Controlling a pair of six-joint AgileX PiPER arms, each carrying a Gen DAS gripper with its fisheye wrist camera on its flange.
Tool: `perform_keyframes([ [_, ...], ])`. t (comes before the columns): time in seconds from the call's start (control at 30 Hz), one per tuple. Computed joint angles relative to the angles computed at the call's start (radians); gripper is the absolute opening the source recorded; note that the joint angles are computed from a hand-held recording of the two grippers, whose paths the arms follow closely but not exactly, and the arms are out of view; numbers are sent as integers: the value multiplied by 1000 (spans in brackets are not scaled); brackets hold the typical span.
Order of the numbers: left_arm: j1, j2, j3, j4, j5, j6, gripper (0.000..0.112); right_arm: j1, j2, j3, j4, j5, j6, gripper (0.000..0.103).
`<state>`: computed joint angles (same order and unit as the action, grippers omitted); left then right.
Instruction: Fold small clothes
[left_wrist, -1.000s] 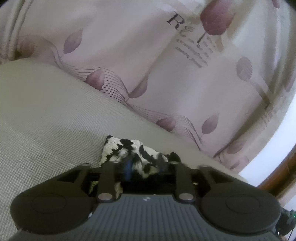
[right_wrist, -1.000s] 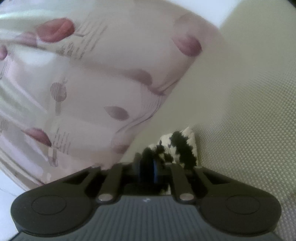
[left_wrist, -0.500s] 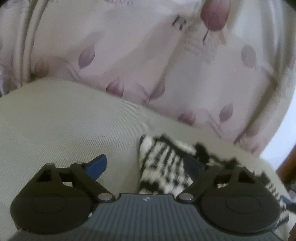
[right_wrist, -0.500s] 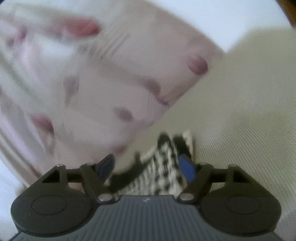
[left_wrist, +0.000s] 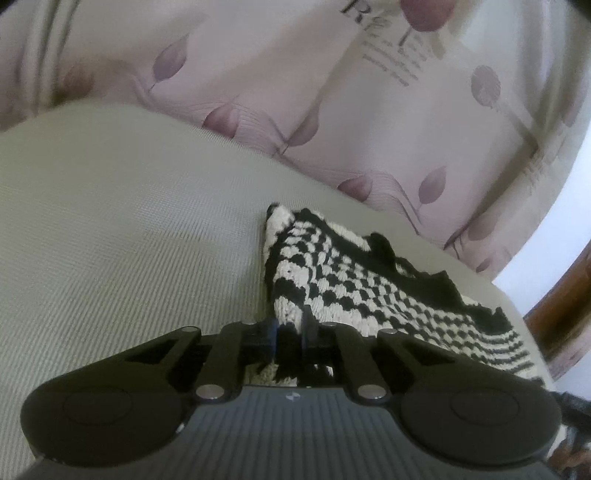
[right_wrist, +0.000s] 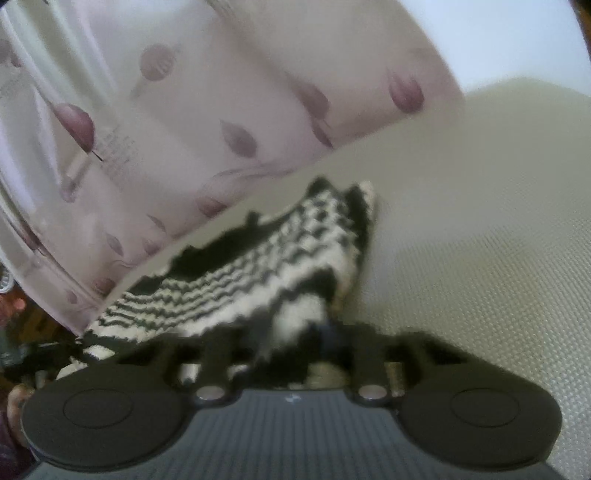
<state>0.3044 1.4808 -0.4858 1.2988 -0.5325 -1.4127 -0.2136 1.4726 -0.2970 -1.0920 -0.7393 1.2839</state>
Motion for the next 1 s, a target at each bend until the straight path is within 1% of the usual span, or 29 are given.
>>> perform_keyframes([
  [0.03, 20, -16, 1, 84, -11, -68, 11, -43, -11, 6, -73, -21, 39, 18],
  [0.1, 50, -57, 26, 185, -18, -130, 11, -131, -37, 27, -199, -65, 96, 15],
  [0.13, 80, -71, 41, 228, -47, -153, 11, -187, -48, 40, -263, -101, 123, 14],
  [0.17, 98, -83, 54, 245, -63, -156, 11, -235, -67, 53, -321, -122, 148, 9],
  [0.23, 109, -94, 67, 244, -66, -129, 11, -299, -97, 60, -409, -136, 191, 9],
  [0.27, 101, -87, 70, 210, -62, -84, 11, -321, -95, 62, -422, -139, 184, 9],
  [0.33, 48, -82, 60, 152, -23, -19, 12, -337, -69, 56, -393, -147, 145, 10],
  [0.37, 27, -92, 54, 156, -3, -20, 13, -333, -66, 47, -385, -145, 154, 12],
  [0.4, 12, -115, 60, 155, 23, -29, 22, -320, -85, 41, -382, -129, 173, 12],
  [0.43, 15, -140, 67, 163, 28, -43, 38, -299, -115, 46, -362, -106, 165, 12],
  [0.47, 27, -163, 80, 135, 17, -20, 46, -273, -158, 60, -326, -78, 149, 12],
  [0.5, 33, -198, 99, 90, 13, 9, 61, -246, -200, 67, -291, -56, 142, 12],
  [0.53, 26, -235, 111, 51, 22, 22, 72, -218, -223, 61, -264, -45, 141, 12],
  [0.57, 17, -257, 112, 23, 22, 34, 75, -171, -248, 53, -222, -20, 129, 12],
  [0.63, -27, -254, 79, 6, 12, 30, 74, -26, -258, -6, -127, 70, 76, 12],
  [0.7, -115, -217, 36, -71, 39, 67, 72, 131, -220, -90, -1, 202, -11, 12],
  [0.73, -169, -180, 6, -132, 55, 102, 72, 191, -181, -139, 48, 244, -58, 12],
  [0.77, -207, -132, -26, -167, 55, 127, 72, 235, -130, -192, 72, 268, -88, 12],
  [0.8, -253, -79, -56, -242, 69, 192, 72, 281, -77, -241, 129, 307, -144, 12],
  [0.83, -299, -27, -86, -342, 97, 277, 66, 320, -28, -285, 184, 352, -202, 12],
  [0.87, -328, 25, -114, -415, 107, 337, 64, 349, 19, -332, 214, 392, -238, 12],
  [0.93, -363, 124, -173, -498, 136, 407, 64, 360, 128, -425, 177, 428, -226, 12],
  [0.97, -371, 157, -194, -535, 160, 435, 64, 362, 174, -464, 134, 467, -191, 12],
  [1.0, -377, 193, -213, -569, 175, 457, 62, 372, 231, -517, 59, 543, -116, 11],
])
